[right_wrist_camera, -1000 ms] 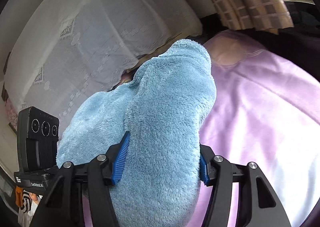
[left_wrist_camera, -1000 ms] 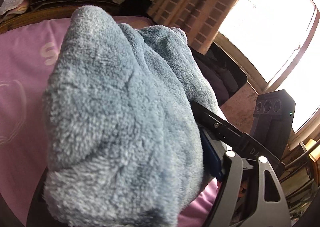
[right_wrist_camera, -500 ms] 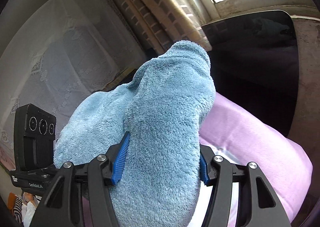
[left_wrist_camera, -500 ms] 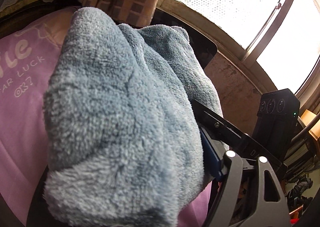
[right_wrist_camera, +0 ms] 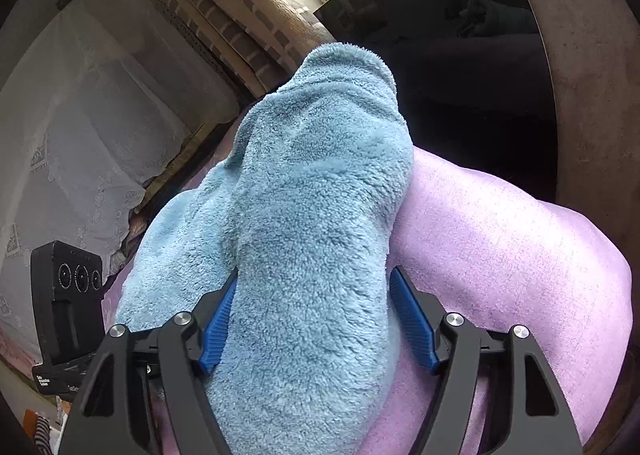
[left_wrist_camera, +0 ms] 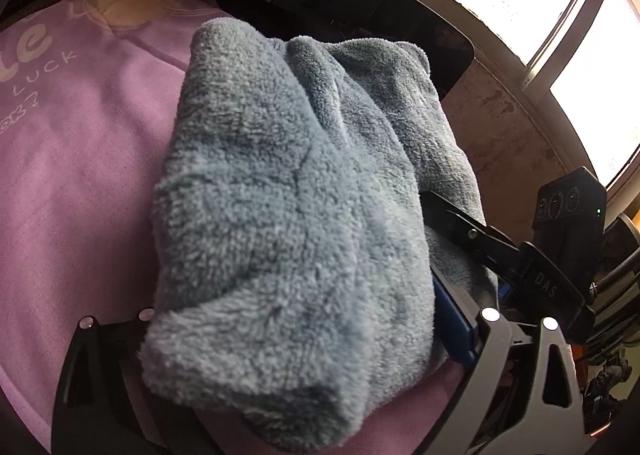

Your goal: Fold small clothes

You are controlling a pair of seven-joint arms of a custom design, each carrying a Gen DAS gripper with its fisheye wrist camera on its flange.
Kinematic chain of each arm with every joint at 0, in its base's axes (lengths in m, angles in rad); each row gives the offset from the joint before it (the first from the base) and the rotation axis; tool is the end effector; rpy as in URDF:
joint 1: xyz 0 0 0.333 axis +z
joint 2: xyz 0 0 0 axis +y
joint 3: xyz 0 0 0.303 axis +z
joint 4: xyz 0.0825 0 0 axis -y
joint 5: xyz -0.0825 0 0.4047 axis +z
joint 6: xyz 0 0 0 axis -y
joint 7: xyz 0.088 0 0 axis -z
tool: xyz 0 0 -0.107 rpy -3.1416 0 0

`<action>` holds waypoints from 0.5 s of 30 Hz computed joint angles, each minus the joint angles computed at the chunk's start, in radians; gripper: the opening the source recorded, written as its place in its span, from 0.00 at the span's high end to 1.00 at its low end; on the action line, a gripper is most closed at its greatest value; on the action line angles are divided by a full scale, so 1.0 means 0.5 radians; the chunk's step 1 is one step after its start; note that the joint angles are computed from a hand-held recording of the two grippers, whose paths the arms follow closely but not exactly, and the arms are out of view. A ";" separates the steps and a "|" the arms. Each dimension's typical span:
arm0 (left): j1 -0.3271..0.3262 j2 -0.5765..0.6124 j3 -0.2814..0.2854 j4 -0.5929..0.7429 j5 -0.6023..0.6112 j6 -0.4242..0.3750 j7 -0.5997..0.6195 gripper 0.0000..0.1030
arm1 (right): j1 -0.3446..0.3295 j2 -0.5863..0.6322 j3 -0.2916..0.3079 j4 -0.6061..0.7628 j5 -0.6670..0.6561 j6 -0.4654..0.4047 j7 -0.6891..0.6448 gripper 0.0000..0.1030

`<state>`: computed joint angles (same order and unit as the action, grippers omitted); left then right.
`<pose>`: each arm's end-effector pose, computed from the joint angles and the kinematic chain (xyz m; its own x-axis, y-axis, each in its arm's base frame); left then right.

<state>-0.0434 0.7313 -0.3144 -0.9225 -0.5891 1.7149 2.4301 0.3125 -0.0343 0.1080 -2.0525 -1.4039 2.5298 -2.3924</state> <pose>0.7307 -0.2308 0.4929 -0.8493 -0.3016 0.4332 -0.5174 0.6385 -0.5698 0.5414 0.2541 0.4796 -0.4549 -0.7290 -0.5114 -0.1997 0.6432 -0.7392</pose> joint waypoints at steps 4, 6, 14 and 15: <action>0.083 -0.202 0.018 -0.289 -0.055 0.127 0.127 0.09 | 0.029 -0.022 0.028 -0.013 0.037 -0.086 -0.021 0.26; 0.113 -0.296 0.036 -0.407 -0.080 0.202 0.192 0.09 | 0.059 -0.060 0.057 -0.048 0.104 -0.195 -0.045 0.22; 0.127 -0.712 0.107 -0.959 -0.215 0.586 0.461 0.09 | 0.246 0.006 0.181 0.173 0.530 -0.860 -0.347 0.19; 0.127 -0.747 0.116 -1.005 -0.228 0.611 0.486 0.09 | 0.272 0.014 0.189 0.199 0.565 -0.923 -0.377 0.19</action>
<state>0.0201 0.3576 -0.2562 -1.4250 -0.7031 2.0207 2.6729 0.4484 -0.0273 0.2024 -1.9530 -1.1213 2.0685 -2.5808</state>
